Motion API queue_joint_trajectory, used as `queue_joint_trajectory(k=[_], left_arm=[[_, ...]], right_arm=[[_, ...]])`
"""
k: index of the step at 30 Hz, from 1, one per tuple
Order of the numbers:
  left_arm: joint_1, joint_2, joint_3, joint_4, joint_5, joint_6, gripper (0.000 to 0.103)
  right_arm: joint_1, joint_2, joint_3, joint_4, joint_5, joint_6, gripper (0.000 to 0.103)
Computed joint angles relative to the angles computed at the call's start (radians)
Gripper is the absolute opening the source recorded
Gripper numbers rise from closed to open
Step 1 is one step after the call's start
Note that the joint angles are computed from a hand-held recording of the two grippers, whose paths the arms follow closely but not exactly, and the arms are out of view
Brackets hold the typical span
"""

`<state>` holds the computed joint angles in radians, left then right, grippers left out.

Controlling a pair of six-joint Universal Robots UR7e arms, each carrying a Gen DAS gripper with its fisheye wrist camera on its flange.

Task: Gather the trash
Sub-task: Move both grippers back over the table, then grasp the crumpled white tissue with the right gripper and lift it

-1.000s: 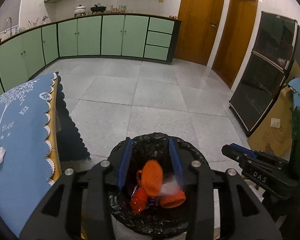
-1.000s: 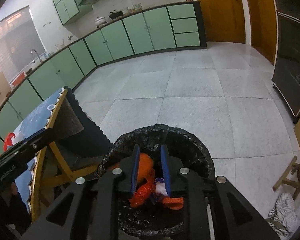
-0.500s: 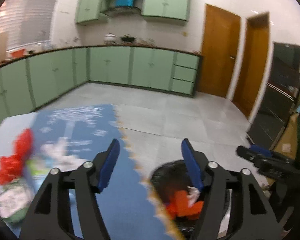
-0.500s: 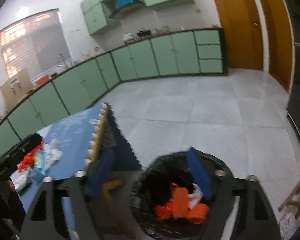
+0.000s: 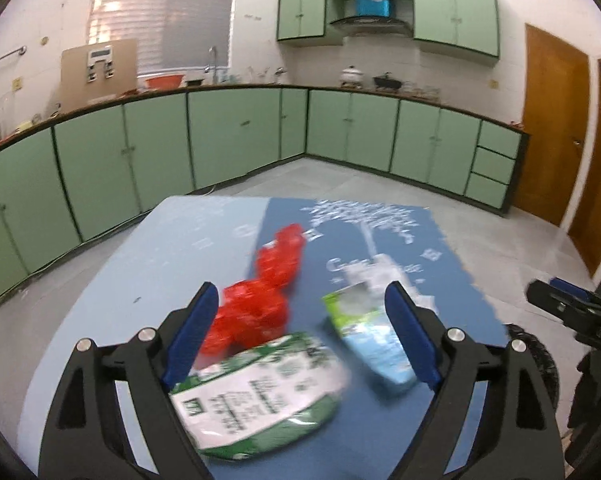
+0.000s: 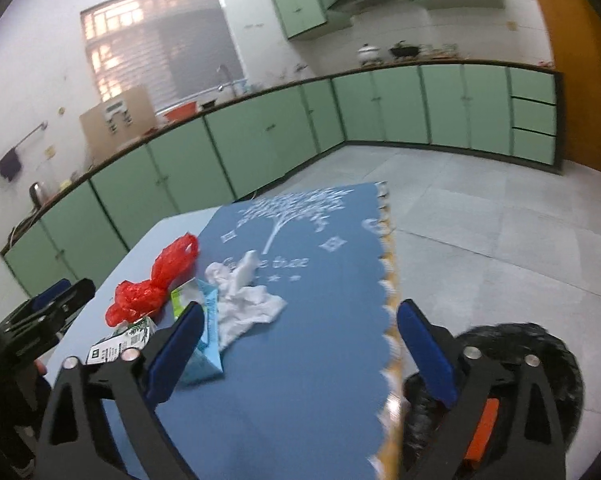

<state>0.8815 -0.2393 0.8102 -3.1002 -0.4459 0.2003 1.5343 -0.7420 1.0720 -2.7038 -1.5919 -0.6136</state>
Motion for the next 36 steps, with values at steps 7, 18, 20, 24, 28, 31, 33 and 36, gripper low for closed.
queue_joint_trajectory(k=[7, 18, 20, 24, 28, 31, 33, 36], left_arm=[[0.02, 0.029, -0.044, -0.008, 0.023, 0.025, 0.082], [0.043, 0.094, -0.161, 0.004, 0.018, 0.058, 0.082], [0.044, 0.1, -0.168, 0.003, 0.019, 0.056, 0.082], [0.045, 0.102, -0.168, -0.002, 0.021, 0.058, 0.082], [0.044, 0.094, -0.152, 0.019, 0.012, 0.029, 0.082], [0.036, 0.098, -0.149, 0.031, -0.001, 0.019, 0.082], [0.031, 0.099, -0.146, 0.063, -0.019, -0.014, 0.082], [0.022, 0.108, -0.155, 0.125, -0.052, -0.074, 0.082]], right_arm=[[0.028, 0.153, -0.19, 0.141, -0.05, -0.039, 0.078], [0.049, 0.263, -0.336, 0.222, -0.14, -0.03, 0.066], [0.054, 0.292, -0.388, 0.285, -0.166, -0.028, 0.06], [0.06, 0.324, -0.446, 0.359, -0.203, -0.034, 0.034], [0.053, 0.313, -0.436, 0.38, -0.171, -0.032, 0.008], [0.048, 0.268, -0.358, 0.297, -0.136, -0.038, 0.007], [0.046, 0.242, -0.319, 0.236, -0.13, -0.044, 0.007], [0.028, 0.192, -0.276, 0.185, -0.105, -0.018, 0.007]])
